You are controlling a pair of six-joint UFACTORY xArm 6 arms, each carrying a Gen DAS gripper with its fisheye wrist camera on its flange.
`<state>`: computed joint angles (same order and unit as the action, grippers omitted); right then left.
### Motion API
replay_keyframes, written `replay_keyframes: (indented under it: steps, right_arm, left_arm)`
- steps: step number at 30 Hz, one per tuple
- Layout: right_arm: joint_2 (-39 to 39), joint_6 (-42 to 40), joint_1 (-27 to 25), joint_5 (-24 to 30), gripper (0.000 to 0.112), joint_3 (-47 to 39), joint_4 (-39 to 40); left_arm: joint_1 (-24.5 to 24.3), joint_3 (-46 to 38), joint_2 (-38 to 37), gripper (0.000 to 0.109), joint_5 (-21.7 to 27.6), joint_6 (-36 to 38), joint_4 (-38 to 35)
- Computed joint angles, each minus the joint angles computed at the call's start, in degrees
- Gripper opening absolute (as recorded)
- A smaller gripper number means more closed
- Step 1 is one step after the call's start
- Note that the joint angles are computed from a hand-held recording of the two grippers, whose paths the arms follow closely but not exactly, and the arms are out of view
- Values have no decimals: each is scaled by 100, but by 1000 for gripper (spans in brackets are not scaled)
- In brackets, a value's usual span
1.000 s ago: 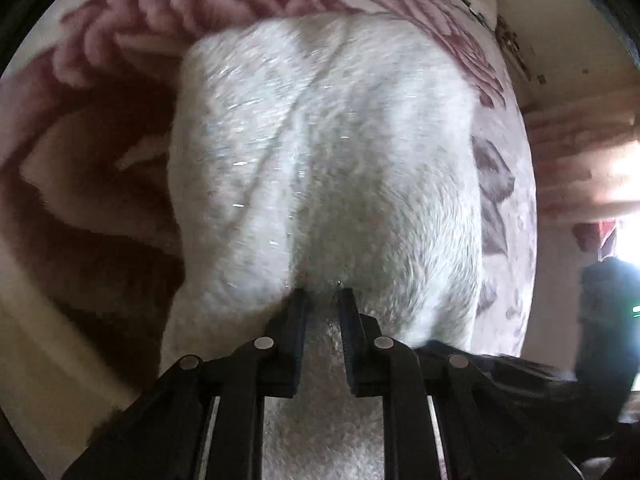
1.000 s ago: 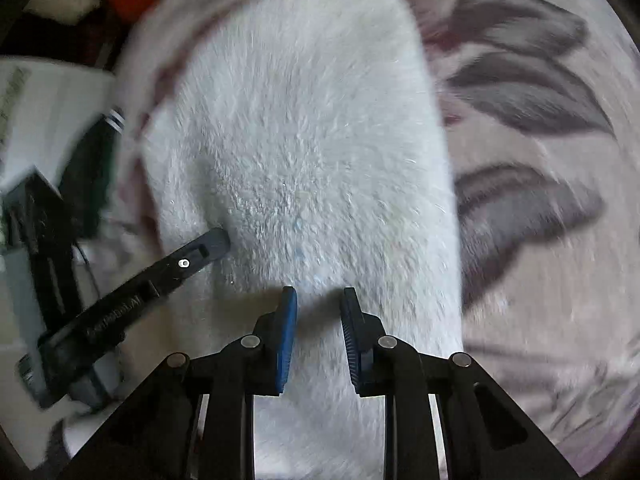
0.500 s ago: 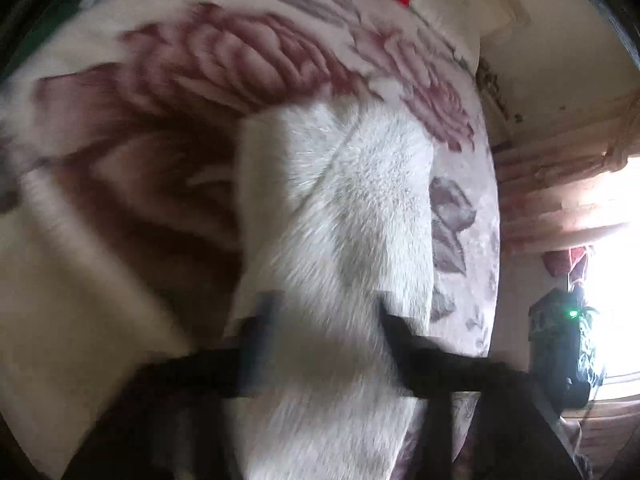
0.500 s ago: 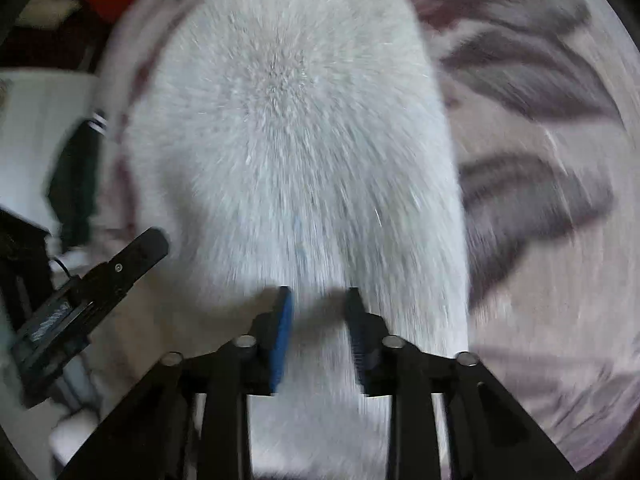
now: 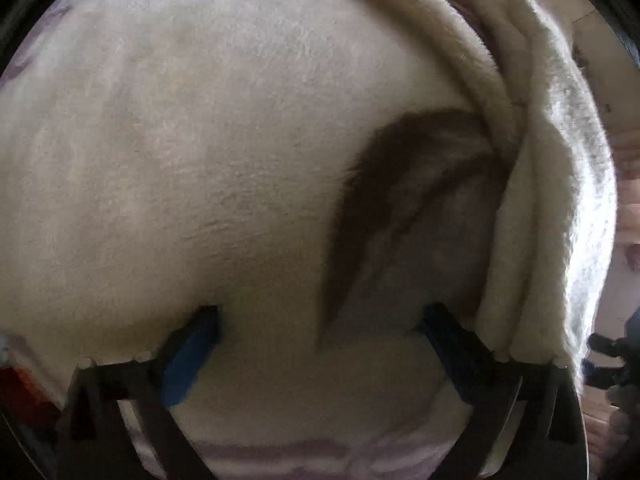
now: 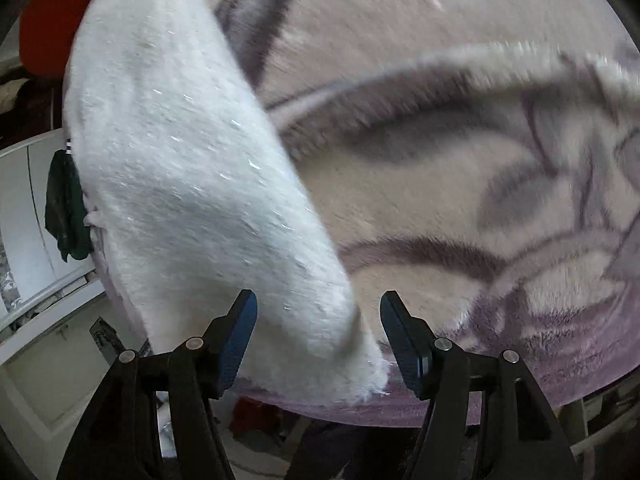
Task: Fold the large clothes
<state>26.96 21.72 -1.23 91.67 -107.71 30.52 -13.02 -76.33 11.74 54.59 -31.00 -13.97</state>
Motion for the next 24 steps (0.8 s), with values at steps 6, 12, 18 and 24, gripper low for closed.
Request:
replay_keyframes:
  steps: [6,12,18,24]
  right_arm:
    - [-250,-463,18,361,66,388,177]
    - [-1007,-324,244,-398,17,902,-398]
    - [-1251,-180,289,-621,17,1443,-572]
    - [-1010,-308,143,-690,17,1467,-537]
  left_arm:
    - [-130,-476,380,103,186,-622,313]
    - [149,36,-605,103,-270,-396,-543]
    - [-360,-656,-227,18,66,359,-833]
    - [-331,162,-191,15,-341,787,-1255]
